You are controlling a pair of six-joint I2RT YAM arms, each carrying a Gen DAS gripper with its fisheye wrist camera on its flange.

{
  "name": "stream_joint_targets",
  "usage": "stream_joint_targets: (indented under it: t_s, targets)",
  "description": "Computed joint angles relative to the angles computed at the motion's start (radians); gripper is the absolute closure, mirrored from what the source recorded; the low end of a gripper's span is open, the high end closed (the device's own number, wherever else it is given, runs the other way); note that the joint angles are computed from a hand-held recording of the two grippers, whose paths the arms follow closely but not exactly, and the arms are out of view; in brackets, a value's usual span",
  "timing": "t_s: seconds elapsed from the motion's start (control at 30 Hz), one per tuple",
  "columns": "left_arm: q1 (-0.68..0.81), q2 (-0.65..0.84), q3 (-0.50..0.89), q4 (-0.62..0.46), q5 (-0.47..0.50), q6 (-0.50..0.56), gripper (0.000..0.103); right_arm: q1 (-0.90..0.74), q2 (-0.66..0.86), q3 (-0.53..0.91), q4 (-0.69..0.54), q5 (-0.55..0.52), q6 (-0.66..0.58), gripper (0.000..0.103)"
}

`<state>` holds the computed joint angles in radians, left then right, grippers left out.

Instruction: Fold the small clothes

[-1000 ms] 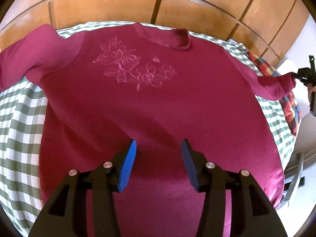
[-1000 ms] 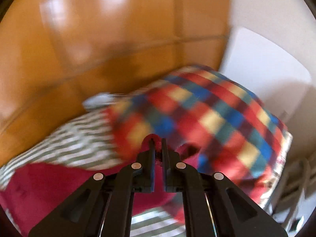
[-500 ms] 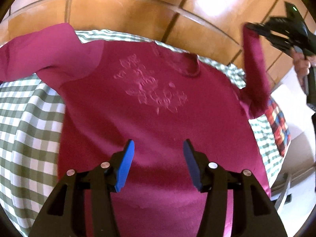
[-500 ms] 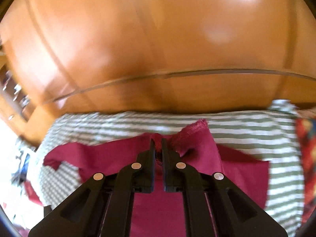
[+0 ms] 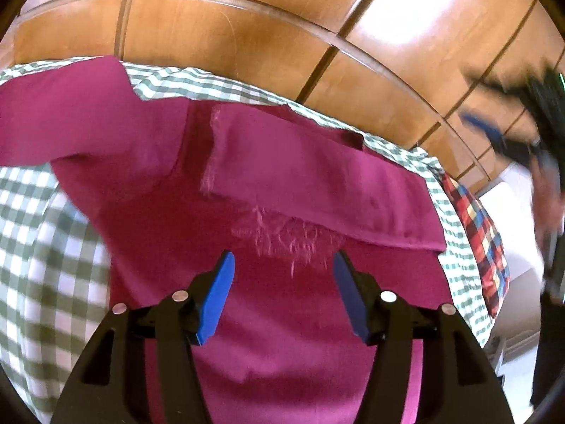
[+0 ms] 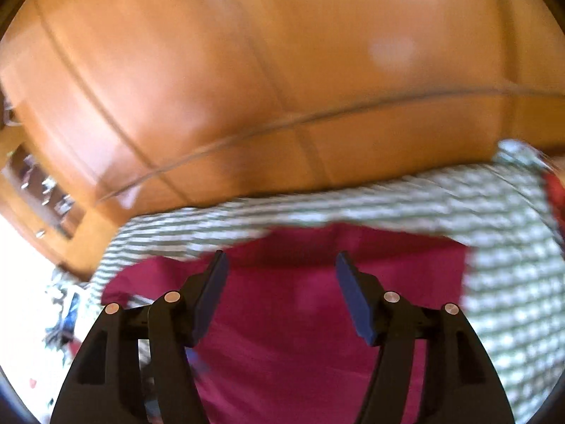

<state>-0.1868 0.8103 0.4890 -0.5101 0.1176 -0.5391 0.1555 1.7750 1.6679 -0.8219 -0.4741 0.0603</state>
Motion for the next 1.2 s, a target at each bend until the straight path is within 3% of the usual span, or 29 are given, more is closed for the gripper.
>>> stream_joint_targets:
  t_s: [0.17, 0.27, 0.33, 0.4, 0.43, 0.6, 0.7, 0.83, 0.93, 0.97, 1.07, 1.2]
  targets:
    - [0.137, 0.213, 0.047, 0.128, 0.097, -0.018, 0.038, -0.252, -0.116, -0.296, 0.050, 0.026, -0.092, 0.042]
    - [0.186, 0.312, 0.066, 0.191, 0.139, -0.054, 0.041, -0.361, -0.130, -0.419, 0.081, 0.042, -0.126, 0.056]
    - [0.203, 0.381, 0.086, 0.220, 0.156, -0.061, 0.058, -0.388, -0.118, -0.456, 0.099, 0.038, -0.135, 0.057]
    - [0.203, 0.445, 0.117, 0.227, 0.153, -0.059, 0.089, -0.383, -0.111, -0.485, 0.127, 0.037, -0.135, 0.061]
    - [0.193, 0.462, 0.133, 0.224, 0.149, -0.054, 0.096, -0.367, -0.112, -0.496, 0.143, 0.036, -0.124, 0.061]
    - [0.084, 0.342, 0.139, 0.176, 0.009, -0.067, 0.096, -0.244, -0.164, -0.539, 0.248, 0.072, -0.084, 0.061]
    - [0.030, 0.366, 0.147, 0.129, -0.088, -0.056, 0.096, -0.128, -0.151, -0.560, 0.337, 0.195, -0.081, 0.061]
    - [0.052, 0.442, 0.123, 0.168, -0.078, -0.065, 0.092, -0.045, -0.057, -0.572, 0.401, 0.374, -0.075, 0.061]
    - [0.052, 0.405, 0.106, 0.164, -0.077, -0.064, 0.086, -0.028, -0.090, -0.707, 0.582, 0.438, -0.087, 0.040]
    - [0.051, 0.388, 0.097, 0.158, -0.081, -0.061, 0.079, -0.023, -0.093, -0.732, 0.610, 0.464, -0.072, 0.034]
    - [0.058, 0.321, 0.061, 0.140, -0.078, -0.057, 0.064, -0.064, -0.085, -0.739, 0.625, 0.410, -0.036, 0.024]
    - [0.055, 0.185, -0.014, 0.096, -0.097, -0.098, 0.062, -0.065, -0.079, -0.734, 0.621, 0.414, -0.016, 0.017]
